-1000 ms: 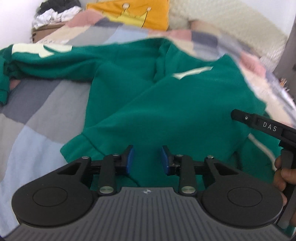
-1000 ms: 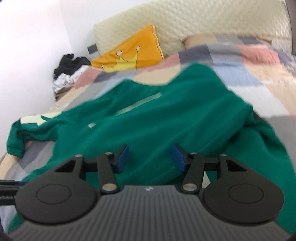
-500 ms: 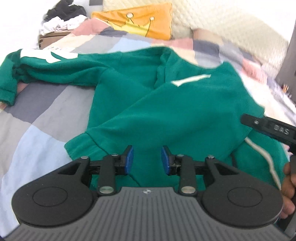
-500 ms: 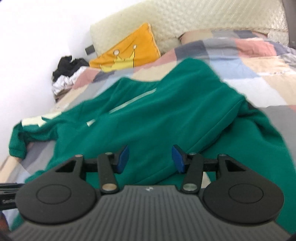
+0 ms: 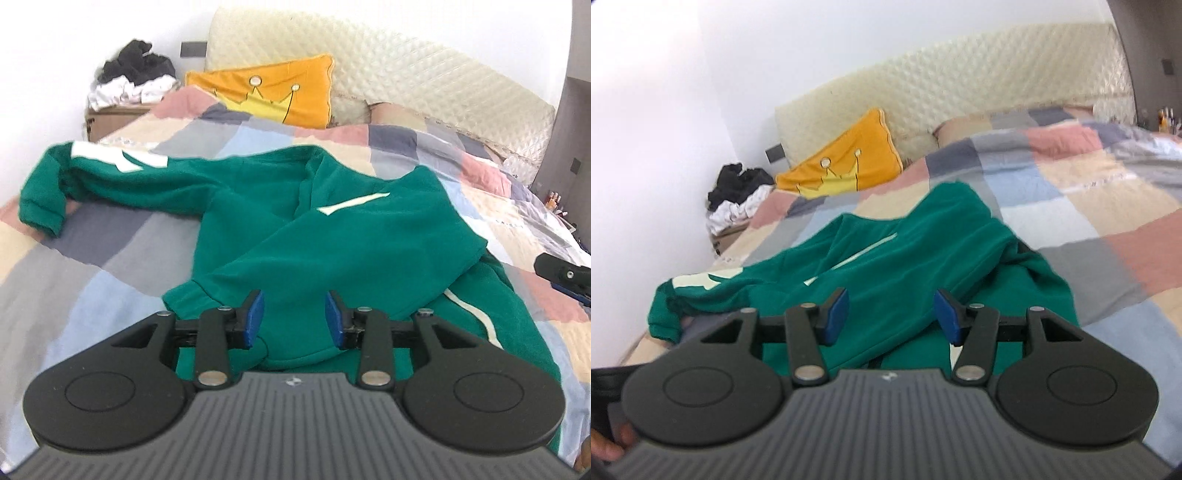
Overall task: Fold large clothes
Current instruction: 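Grasp the other ribbed sleeve cuff with the left tool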
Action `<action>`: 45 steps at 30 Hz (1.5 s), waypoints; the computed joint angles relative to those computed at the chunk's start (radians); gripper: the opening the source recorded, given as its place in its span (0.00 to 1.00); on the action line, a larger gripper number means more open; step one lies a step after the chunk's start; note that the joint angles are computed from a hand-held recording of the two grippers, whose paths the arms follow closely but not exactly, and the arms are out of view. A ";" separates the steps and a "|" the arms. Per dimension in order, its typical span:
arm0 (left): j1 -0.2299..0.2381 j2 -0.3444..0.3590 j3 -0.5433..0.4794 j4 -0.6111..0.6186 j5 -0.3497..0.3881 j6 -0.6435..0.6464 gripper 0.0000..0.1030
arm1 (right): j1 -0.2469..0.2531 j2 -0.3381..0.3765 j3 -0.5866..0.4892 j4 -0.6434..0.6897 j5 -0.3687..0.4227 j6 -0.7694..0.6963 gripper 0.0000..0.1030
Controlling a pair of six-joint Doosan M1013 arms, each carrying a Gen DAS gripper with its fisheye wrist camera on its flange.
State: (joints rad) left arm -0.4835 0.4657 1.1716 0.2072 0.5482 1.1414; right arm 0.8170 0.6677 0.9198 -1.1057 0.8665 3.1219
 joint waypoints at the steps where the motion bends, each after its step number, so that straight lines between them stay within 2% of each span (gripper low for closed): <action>1: 0.000 -0.007 0.003 0.003 0.001 -0.003 0.41 | 0.007 -0.004 0.007 -0.023 0.005 0.004 0.54; 4: 0.007 -0.021 -0.001 0.012 0.013 -0.021 0.43 | 0.023 -0.018 0.028 -0.080 0.009 0.022 0.54; 7: 0.022 -0.026 -0.019 0.026 0.030 -0.041 0.50 | 0.032 -0.032 0.054 -0.102 0.001 0.057 0.54; 11: 0.059 -0.002 -0.093 0.008 0.120 -0.038 0.52 | 0.037 -0.035 0.068 -0.076 -0.009 0.078 0.53; 14: 0.089 0.024 -0.152 0.030 0.170 -0.037 0.57 | 0.037 -0.028 0.074 -0.076 -0.013 0.107 0.53; 17: 0.118 0.062 -0.220 0.061 0.229 -0.012 0.60 | 0.034 -0.011 0.062 -0.071 0.001 0.101 0.54; 25: 0.206 0.162 -0.356 0.108 0.314 0.066 0.65 | 0.024 0.038 0.000 -0.045 0.047 0.073 0.53; 30: 0.256 0.230 -0.445 0.086 0.381 0.124 0.68 | 0.013 0.070 -0.045 -0.022 0.056 0.051 0.53; 39: 0.308 0.355 -0.622 0.062 0.469 0.168 0.68 | 0.002 0.140 -0.149 0.030 0.092 -0.081 0.53; 44: 0.324 0.411 -0.703 0.016 0.485 0.239 0.68 | -0.006 0.177 -0.207 0.073 0.120 -0.127 0.53; 45: 0.321 0.422 -0.716 0.039 0.488 0.239 0.68 | -0.006 0.182 -0.215 0.078 0.123 -0.138 0.53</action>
State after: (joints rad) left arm -0.1620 0.8876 0.4555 0.2461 1.0366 1.3807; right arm 0.8110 0.8502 0.7047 -1.0275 0.9897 2.9840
